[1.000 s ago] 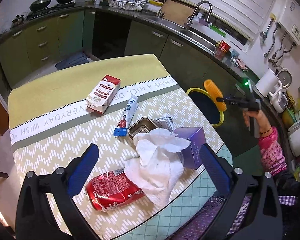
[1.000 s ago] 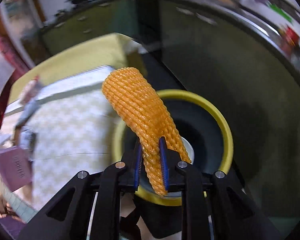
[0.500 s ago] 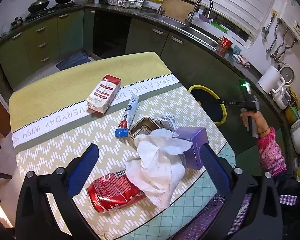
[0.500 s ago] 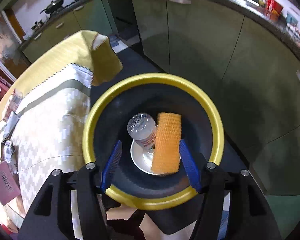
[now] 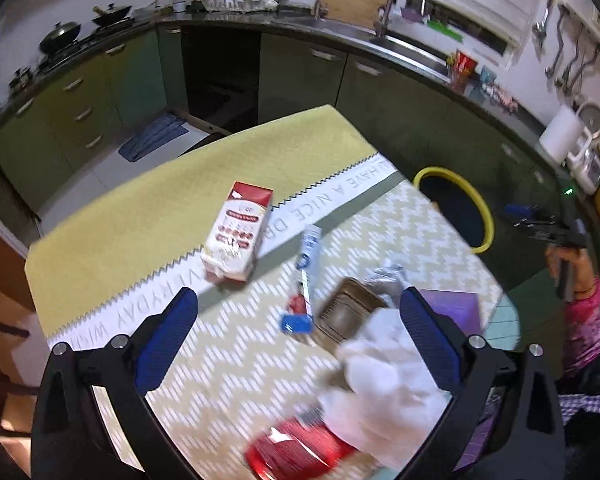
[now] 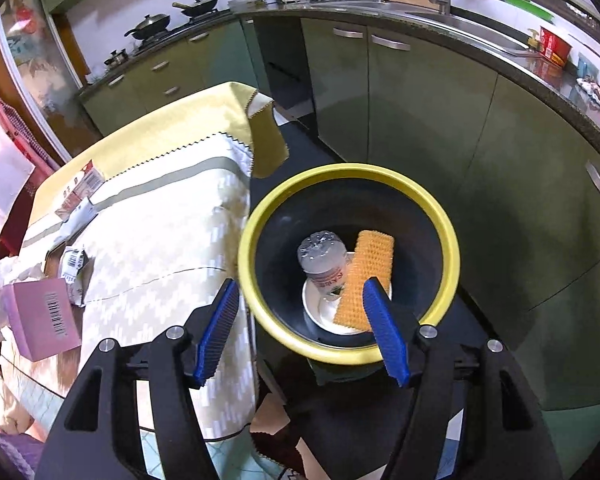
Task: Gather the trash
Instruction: 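Carry the orange foam net to the bin and release it, then grasp the white-and-red milk carton with the left gripper and lift it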
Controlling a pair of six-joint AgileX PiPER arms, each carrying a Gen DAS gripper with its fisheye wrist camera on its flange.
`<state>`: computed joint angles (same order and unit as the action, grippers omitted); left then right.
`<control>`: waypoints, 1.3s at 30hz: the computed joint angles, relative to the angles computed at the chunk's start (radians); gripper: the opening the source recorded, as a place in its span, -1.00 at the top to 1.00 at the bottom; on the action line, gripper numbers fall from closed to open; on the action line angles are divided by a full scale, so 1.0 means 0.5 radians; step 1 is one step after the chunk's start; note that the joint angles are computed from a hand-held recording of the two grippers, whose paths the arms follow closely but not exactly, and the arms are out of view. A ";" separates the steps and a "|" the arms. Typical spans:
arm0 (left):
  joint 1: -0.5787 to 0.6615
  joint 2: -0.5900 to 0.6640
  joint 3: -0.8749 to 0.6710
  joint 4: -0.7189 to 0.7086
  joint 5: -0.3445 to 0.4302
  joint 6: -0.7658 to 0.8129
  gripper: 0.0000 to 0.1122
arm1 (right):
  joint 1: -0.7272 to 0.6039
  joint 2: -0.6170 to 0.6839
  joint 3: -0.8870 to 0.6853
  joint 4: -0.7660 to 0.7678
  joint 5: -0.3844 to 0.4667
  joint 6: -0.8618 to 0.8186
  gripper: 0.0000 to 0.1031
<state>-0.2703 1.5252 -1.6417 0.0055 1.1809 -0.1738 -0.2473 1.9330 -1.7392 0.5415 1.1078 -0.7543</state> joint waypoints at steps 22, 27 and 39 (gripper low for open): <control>0.260 0.977 -0.606 0.007 -0.007 0.484 -0.71 | 0.090 -0.038 0.163 0.067 -0.019 -0.040 -0.26; 0.229 1.016 -0.601 0.092 -0.021 0.428 -0.49 | 0.121 -0.010 0.154 0.073 -0.014 -0.035 -0.26; 0.284 1.031 -0.524 -0.046 -0.073 0.422 0.07 | 0.094 -0.001 0.155 0.106 0.024 -0.065 -0.26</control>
<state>-0.1282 2.0409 -1.9036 -0.0177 1.1446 0.0373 -0.2003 1.9322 -1.6619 0.5944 1.1198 -0.7869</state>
